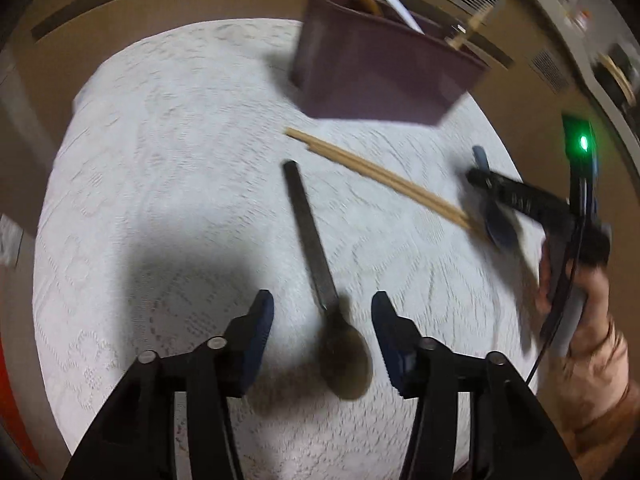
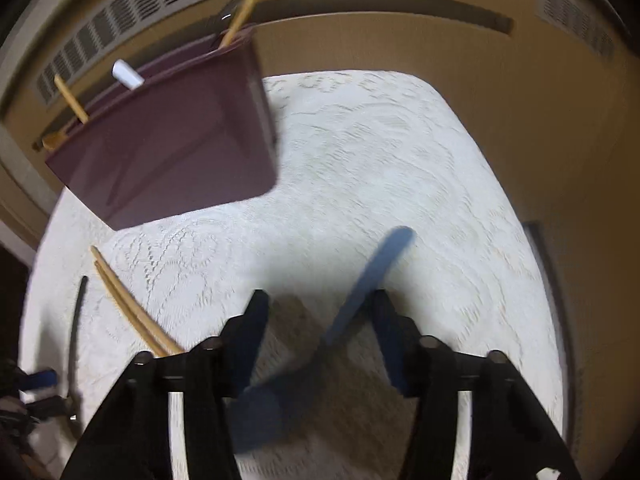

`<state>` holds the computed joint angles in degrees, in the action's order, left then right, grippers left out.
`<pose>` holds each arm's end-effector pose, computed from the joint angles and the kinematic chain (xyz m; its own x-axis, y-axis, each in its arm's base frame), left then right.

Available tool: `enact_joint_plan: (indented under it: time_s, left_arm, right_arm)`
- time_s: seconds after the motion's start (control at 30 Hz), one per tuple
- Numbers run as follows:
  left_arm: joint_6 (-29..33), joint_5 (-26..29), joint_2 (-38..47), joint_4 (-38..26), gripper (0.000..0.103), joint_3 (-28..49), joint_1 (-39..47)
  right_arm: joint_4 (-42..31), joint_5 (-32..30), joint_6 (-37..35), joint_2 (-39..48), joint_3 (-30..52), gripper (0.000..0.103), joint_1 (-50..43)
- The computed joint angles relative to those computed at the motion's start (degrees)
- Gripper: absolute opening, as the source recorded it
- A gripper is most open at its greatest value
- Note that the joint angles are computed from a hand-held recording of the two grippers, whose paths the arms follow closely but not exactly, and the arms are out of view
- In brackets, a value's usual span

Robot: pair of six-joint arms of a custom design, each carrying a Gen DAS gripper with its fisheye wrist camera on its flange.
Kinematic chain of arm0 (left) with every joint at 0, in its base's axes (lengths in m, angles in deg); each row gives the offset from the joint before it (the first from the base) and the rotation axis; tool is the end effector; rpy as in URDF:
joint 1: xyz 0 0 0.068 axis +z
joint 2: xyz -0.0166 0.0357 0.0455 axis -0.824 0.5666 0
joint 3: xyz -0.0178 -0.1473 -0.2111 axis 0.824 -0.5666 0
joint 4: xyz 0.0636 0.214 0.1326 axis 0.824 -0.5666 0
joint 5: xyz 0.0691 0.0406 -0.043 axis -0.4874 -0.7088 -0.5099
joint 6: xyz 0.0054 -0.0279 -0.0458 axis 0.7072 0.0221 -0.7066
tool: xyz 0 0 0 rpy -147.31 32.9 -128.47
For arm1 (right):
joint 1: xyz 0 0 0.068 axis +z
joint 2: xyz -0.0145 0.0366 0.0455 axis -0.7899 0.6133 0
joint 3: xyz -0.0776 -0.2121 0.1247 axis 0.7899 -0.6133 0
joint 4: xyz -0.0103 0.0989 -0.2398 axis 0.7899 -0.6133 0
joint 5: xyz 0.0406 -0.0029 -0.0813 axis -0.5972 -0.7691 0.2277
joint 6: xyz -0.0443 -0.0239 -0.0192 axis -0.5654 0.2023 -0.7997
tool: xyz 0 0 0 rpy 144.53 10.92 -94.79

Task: Organize utensils
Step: 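Grasp the dark-handled spoon with the left tool while the right tool grasps the blue spoon, then lift both held spoons upright and carry them over the caddy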

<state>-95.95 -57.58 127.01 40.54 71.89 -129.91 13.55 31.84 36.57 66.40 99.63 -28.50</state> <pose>0.0645 -0.1797 0.1446 -0.8501 -0.3816 -0.3630 -0.2864 0.9134 -0.2894 0.2743 0.1224 0.1081 -0.7301 -0.3982 -0.5553 -0.4806 0.8769 0.0031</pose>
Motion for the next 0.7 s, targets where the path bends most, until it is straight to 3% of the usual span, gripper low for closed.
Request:
enact_joint_plan:
  time_s: [0.03,0.07,0.23,0.3,0.37,0.43,0.5,0.6,0.7]
  left_arm:
    - [-0.2,-0.2,0.2,-1.1,0.053,0.6,0.9]
    - [0.1,-0.3,0.4,-2.3,0.053,1.3,1.6]
    - [4.8,0.3,1.3,-4.8,0.053,3.8,4.8]
    - [9.5,1.7,4.3,-2.2,0.052,4.4,8.7]
    - [14.6,4.3,7.9,-0.5,0.048,6.0,12.4]
    - [19.4,8.8,10.2,-0.1,0.035,7.5,16.2]
    - [22.8,13.7,13.5,0.9,0.028,8.3,19.9]
    - [27.8,15.4,17.2,-2.6,0.027,12.7,22.5]
    - [28.8,16.0,18.0,-3.7,0.021,14.0,23.9]
  right_arm:
    - [0.5,1.5,-1.2,0.3,0.1,0.015,1.1]
    - [0.4,1.5,-2.7,-0.1,0.0,0.009,1.6]
    - [-0.6,-5.0,-7.6,-6.3,-4.1,0.009,-0.6]
    - [-1.8,-8.5,-8.8,-9.7,-5.9,0.009,-2.8]
    - [-3.5,-10.9,-9.9,-12.0,-6.6,0.009,-4.5]
    - [-5.0,-12.4,-11.3,-15.3,-8.1,0.009,-6.0]
    - [-6.1,-13.7,-13.0,-18.4,-9.3,0.009,-7.2]
    - [-6.4,-15.2,-14.7,-19.8,-9.8,0.009,-8.1]
    - [-7.0,-16.6,-15.3,-20.2,-9.6,0.009,-8.4]
